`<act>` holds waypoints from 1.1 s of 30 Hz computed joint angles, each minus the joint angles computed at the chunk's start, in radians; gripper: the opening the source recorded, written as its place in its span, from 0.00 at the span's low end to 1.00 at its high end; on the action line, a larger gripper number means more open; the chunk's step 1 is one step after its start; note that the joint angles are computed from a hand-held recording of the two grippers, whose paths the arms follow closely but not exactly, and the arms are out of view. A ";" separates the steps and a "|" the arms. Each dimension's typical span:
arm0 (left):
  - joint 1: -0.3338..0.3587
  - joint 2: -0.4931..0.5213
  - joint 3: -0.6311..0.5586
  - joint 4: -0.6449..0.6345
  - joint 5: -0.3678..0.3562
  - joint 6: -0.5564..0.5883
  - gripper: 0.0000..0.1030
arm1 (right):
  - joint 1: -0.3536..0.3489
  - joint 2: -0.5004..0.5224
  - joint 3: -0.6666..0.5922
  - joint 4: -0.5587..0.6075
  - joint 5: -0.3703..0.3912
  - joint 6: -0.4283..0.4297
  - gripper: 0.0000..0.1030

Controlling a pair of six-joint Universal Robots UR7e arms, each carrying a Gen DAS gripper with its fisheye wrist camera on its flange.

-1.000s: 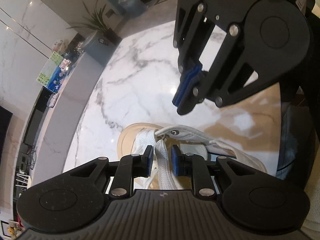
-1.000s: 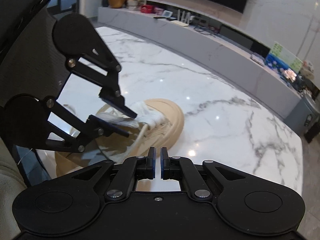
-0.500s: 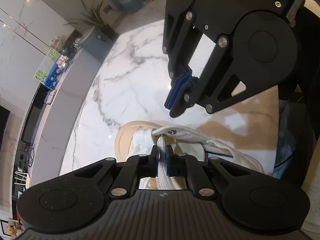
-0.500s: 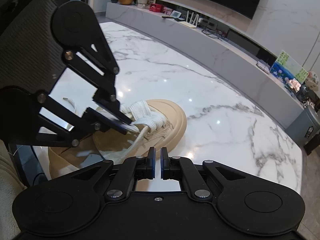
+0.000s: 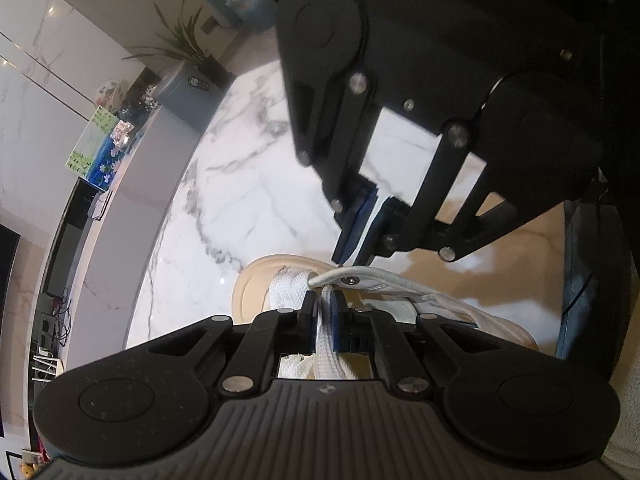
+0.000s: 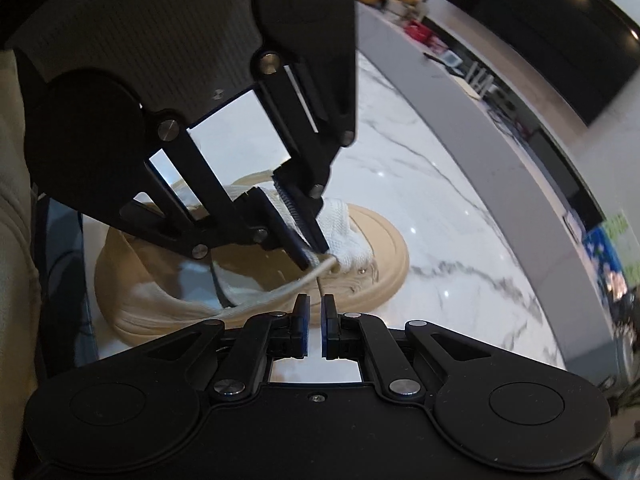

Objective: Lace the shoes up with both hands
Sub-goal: 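Draw the lace end away from the sneaker with the right gripper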

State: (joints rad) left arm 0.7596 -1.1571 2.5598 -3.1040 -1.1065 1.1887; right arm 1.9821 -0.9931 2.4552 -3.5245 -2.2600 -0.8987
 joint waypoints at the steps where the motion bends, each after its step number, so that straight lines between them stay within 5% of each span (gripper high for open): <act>1: 0.001 0.000 -0.001 0.002 -0.002 0.001 0.05 | -0.007 0.011 -0.009 -0.010 -0.001 -0.028 0.02; 10: 0.013 0.018 -0.016 -0.006 -0.014 0.012 0.05 | -0.042 0.072 -0.076 -0.027 -0.006 -0.248 0.03; 16: 0.016 0.033 -0.016 -0.031 -0.014 0.008 0.07 | -0.054 0.105 -0.122 -0.013 -0.003 -0.294 0.03; 33: 0.008 -0.109 0.056 -0.054 0.015 -0.109 0.23 | -0.052 0.138 -0.308 0.202 -0.064 -0.073 0.01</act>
State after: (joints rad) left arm 0.7680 -1.2660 2.6161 -3.1584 -1.0912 1.0795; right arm 1.9306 -0.8554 2.1470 -3.3227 -2.3244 -0.9718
